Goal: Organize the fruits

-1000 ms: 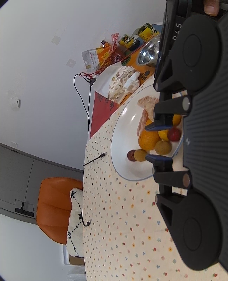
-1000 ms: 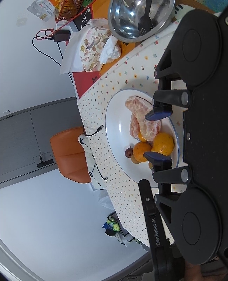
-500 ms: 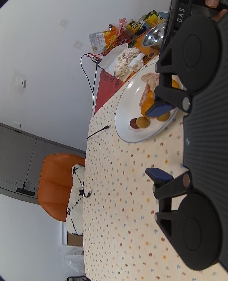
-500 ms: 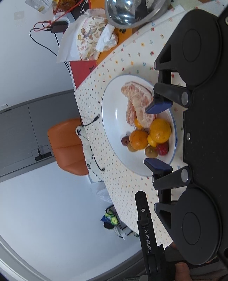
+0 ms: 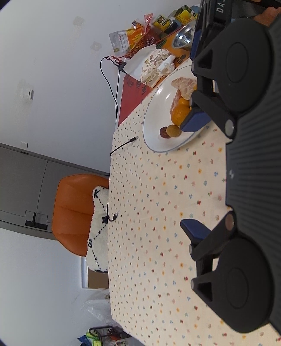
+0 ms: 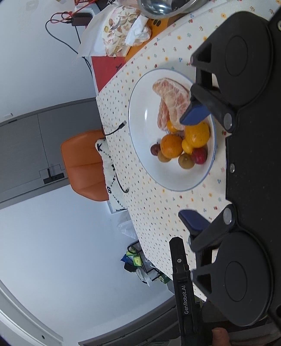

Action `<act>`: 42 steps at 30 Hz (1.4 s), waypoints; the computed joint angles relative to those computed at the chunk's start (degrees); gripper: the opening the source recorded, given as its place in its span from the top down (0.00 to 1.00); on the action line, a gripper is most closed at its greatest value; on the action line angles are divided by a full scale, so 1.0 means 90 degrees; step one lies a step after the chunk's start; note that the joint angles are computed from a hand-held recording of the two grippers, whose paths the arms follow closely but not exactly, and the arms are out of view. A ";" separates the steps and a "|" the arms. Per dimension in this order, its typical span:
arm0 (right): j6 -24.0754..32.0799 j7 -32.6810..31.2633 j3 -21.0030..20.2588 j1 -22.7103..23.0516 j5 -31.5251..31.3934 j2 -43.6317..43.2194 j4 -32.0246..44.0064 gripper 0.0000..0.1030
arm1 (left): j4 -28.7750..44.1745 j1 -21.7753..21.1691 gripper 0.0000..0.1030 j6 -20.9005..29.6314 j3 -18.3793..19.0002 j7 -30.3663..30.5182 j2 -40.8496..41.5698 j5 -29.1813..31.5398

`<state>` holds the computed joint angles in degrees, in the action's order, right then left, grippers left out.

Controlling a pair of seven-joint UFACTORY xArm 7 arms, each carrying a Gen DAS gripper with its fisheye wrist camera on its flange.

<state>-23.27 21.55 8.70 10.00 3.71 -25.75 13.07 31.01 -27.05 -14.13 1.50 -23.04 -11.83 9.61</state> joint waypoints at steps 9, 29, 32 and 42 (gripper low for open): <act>0.0302 0.0018 0.0900 -0.0408 0.0449 -0.0199 0.0071 0.00 | -0.0307 0.0853 0.10 0.0510 -0.0773 0.0369 -0.0569 -0.0586; 0.1147 0.1055 0.2529 -0.1451 0.0287 -0.1136 0.0086 0.00 | -0.1028 0.2306 0.05 0.1647 -0.1896 0.0186 -0.2145 -0.0551; 0.1488 0.1286 0.2635 -0.1510 0.0092 -0.1339 0.0113 0.00 | -0.1133 0.2122 0.05 0.1785 -0.1699 0.0200 -0.2315 -0.0533; 0.1921 0.1912 0.2439 -0.1221 -0.0623 -0.1817 -0.0029 0.00 | -0.1392 0.1848 0.05 0.2302 -0.1412 0.0302 -0.2752 -0.0531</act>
<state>-5.98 38.75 30.65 -0.98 -1.90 -42.10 12.81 18.49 -10.42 6.59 -11.21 -20.33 -36.59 4.83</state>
